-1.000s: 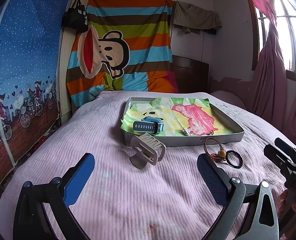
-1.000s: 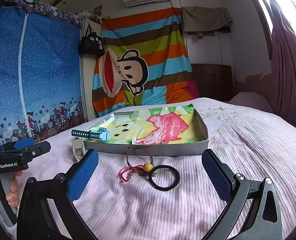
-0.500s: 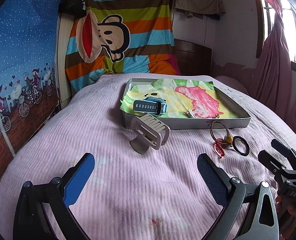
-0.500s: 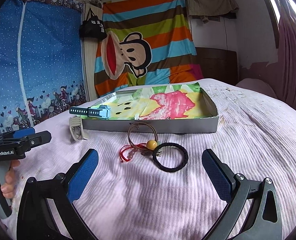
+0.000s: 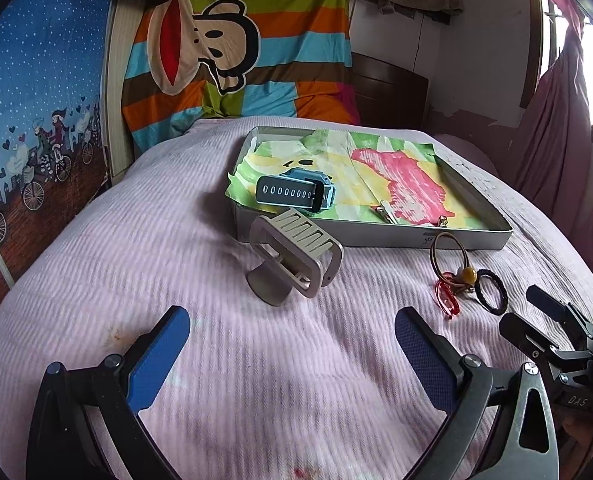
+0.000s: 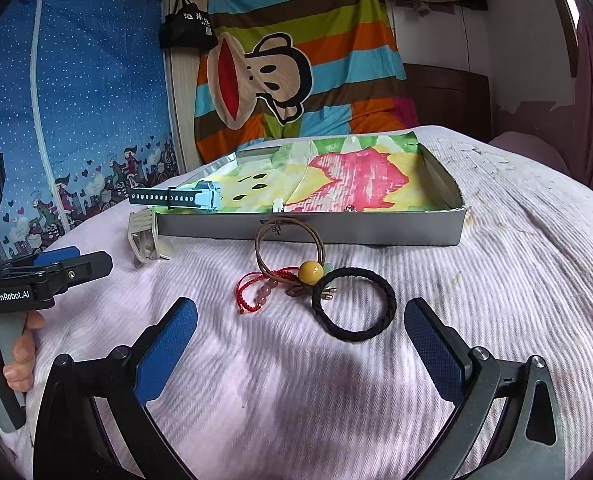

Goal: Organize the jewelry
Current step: 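Withdraw both open tools from the tray back over the remaining items, then grasp the white plastic stand with the left tool while the right grasps the black hair tie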

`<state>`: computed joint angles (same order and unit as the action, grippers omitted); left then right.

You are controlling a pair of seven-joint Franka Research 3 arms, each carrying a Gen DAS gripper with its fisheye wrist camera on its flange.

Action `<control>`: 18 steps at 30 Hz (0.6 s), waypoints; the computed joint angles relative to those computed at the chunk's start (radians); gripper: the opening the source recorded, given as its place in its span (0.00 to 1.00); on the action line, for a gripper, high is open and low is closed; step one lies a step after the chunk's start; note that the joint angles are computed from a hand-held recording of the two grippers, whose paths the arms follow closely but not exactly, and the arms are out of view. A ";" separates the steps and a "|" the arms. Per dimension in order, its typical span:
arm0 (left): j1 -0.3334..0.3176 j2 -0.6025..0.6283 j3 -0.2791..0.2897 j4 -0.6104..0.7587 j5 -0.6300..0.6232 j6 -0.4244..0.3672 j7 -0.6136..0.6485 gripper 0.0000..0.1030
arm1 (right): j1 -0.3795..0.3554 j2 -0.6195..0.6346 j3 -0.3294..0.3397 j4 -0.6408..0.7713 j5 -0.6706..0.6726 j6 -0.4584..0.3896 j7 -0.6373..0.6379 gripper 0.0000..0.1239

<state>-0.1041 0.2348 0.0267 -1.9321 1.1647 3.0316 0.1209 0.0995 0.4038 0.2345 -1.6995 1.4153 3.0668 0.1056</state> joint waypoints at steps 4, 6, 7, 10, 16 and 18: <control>0.028 0.030 -0.020 0.012 -0.118 0.033 0.094 0.87 | -0.002 0.032 -0.011 0.030 -0.066 -0.040 0.086 0.82; 0.027 0.043 -0.013 0.016 -0.169 0.055 0.128 0.81 | -0.008 0.044 -0.004 0.043 -0.084 -0.046 0.105 0.81; 0.021 0.048 -0.003 0.018 -0.183 0.068 0.134 0.79 | -0.010 0.050 0.000 0.048 -0.091 -0.045 0.110 0.78; -0.025 0.060 0.056 0.027 -0.176 0.110 0.113 0.72 | -0.012 0.068 0.007 0.063 -0.134 -0.048 0.142 0.68; -0.109 0.082 0.152 0.057 -0.138 0.142 0.075 0.66 | -0.037 0.082 0.038 0.064 -0.179 -0.049 0.175 0.64; -0.113 0.089 0.152 0.068 -0.141 0.136 0.086 0.63 | -0.041 0.086 0.042 0.068 -0.188 -0.053 0.187 0.64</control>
<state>-0.2168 0.3239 0.1783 -1.8643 1.0237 3.1675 0.2067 0.0582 0.4902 0.2761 -1.6315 1.2271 3.0138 0.2926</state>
